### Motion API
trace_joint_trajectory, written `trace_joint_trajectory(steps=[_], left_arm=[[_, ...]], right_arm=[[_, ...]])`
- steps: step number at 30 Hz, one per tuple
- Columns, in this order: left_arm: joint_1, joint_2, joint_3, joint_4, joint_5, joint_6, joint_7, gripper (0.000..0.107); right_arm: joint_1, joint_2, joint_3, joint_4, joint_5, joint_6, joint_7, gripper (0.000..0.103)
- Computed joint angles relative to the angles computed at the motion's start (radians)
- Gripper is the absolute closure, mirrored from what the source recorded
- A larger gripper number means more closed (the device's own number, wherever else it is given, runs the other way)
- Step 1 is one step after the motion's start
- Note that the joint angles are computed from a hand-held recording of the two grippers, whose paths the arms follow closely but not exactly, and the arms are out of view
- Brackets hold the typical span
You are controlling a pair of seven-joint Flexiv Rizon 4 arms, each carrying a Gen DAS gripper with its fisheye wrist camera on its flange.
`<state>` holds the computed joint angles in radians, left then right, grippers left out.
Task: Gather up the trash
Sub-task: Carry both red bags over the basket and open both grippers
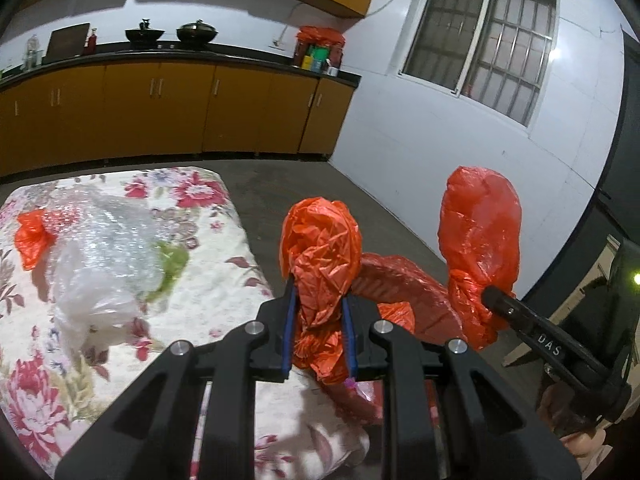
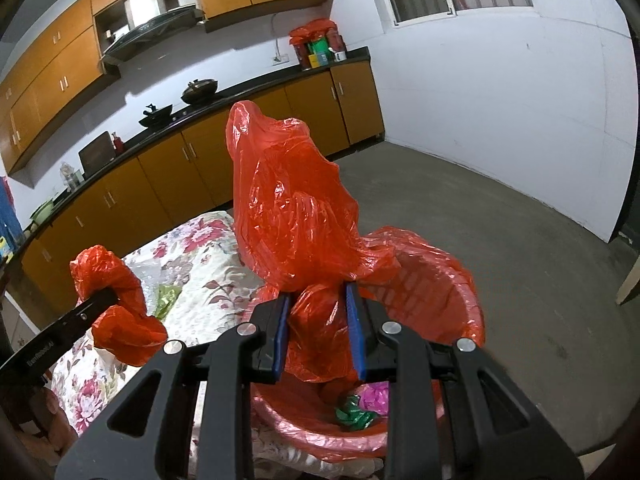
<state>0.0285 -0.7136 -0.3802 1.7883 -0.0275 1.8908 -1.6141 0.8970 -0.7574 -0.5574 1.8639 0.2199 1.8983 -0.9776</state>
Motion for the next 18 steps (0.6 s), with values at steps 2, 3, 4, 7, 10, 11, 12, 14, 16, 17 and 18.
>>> trace_joint_trajectory(steps=[2,3,4,7,10,11,12,14,16,17,18], left_arm=[[0.003,-0.011,-0.012,-0.013,0.005,-0.011,0.006,0.087],[0.004,-0.016,-0.016,-0.016,0.006,-0.014,0.01,0.087],[0.003,-0.022,-0.02,-0.025,0.007,-0.022,0.015,0.087],[-0.01,-0.036,-0.021,-0.045,0.0,-0.035,0.028,0.087],[-0.014,-0.051,-0.032,-0.066,-0.007,-0.05,0.044,0.087],[-0.013,-0.057,-0.038,-0.073,-0.008,-0.054,0.05,0.087],[-0.012,-0.061,-0.042,-0.077,-0.01,-0.057,0.055,0.086],[-0.013,-0.074,-0.054,-0.093,-0.015,-0.068,0.066,0.086],[-0.012,-0.089,-0.07,-0.108,-0.019,-0.081,0.079,0.086],[-0.014,-0.095,-0.074,-0.116,-0.022,-0.087,0.086,0.086],[-0.015,-0.105,-0.083,-0.127,-0.025,-0.099,0.095,0.086]], right_arm=[[0.0,0.002,-0.001,0.004,0.004,0.0,0.001,0.077],[-0.001,0.001,-0.001,0.004,0.005,0.0,0.003,0.077],[-0.003,0.0,-0.001,0.003,0.006,-0.002,0.005,0.077],[-0.01,-0.003,0.001,-0.003,0.006,-0.007,0.013,0.077],[-0.011,-0.005,-0.001,-0.004,0.006,-0.01,0.024,0.077],[-0.012,-0.006,-0.001,-0.003,0.005,-0.009,0.027,0.077],[-0.015,-0.006,-0.001,-0.003,0.004,-0.009,0.03,0.077],[-0.017,-0.007,-0.001,-0.005,0.002,-0.012,0.035,0.077],[-0.016,-0.009,-0.004,-0.008,0.001,-0.017,0.043,0.077],[-0.012,-0.011,-0.008,-0.01,0.001,-0.02,0.049,0.077],[-0.017,-0.013,-0.005,-0.012,-0.002,-0.02,0.054,0.077]])
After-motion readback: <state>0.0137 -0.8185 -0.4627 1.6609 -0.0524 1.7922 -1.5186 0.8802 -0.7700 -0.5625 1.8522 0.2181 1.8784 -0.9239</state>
